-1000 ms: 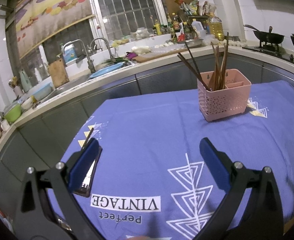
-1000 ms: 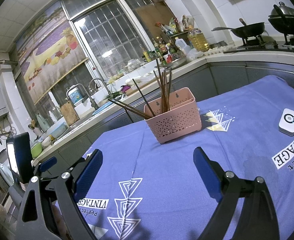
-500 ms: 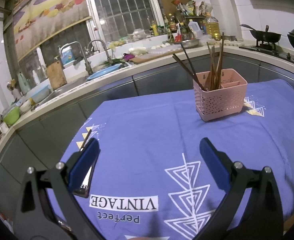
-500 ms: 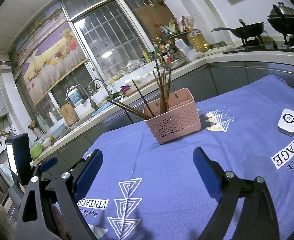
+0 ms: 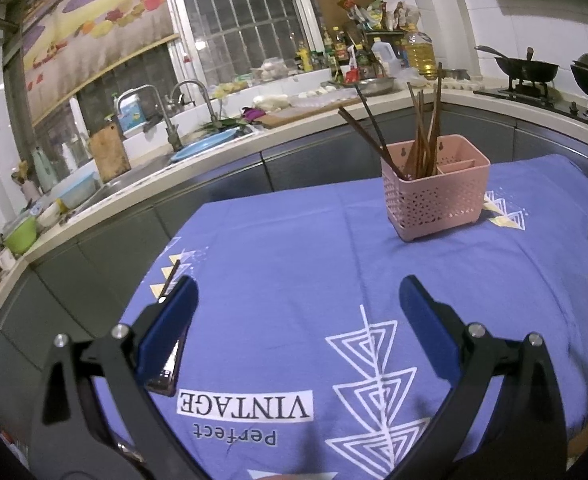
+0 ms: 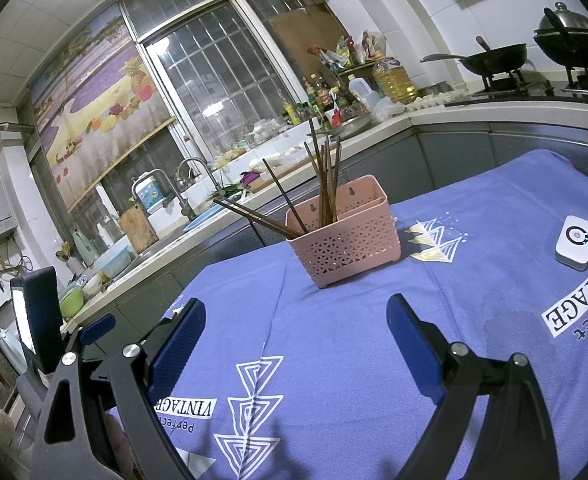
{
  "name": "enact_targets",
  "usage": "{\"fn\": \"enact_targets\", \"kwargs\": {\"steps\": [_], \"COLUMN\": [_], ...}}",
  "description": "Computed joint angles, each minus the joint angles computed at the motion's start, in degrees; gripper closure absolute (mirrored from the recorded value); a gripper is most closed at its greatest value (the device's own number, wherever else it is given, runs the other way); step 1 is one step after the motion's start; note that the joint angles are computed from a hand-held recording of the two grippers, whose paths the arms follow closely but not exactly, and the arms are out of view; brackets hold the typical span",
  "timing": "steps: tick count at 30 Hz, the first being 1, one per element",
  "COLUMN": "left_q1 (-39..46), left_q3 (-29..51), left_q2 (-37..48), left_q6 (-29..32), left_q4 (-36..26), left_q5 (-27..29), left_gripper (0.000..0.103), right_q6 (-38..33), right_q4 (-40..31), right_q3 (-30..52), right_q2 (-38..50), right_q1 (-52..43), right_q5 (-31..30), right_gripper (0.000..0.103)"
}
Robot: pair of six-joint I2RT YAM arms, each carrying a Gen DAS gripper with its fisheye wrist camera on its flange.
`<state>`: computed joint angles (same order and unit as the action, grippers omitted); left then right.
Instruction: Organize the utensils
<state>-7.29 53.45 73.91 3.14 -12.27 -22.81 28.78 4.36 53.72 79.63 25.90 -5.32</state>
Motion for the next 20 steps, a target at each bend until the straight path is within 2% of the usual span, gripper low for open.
{"fn": "enact_targets", "kwargs": {"steps": [9,20], "left_q1": [-0.24,0.31], "left_q3": [-0.80,0.77], "left_q2": [-0.56,0.53], "left_q6": [1.87,1.25], "left_q4": [1.56,-0.35], "left_q5": [0.68,2.34], "left_gripper": [0.006,0.006], "right_q6": [0.08,0.11], "right_q4": [0.24,0.13], "right_q3": [-0.10,-0.01], "right_q2": [0.08,0.11], "right_q1": [0.23,0.15], "right_q5": [0.35,0.17], "right_gripper": [0.012,0.012]}}
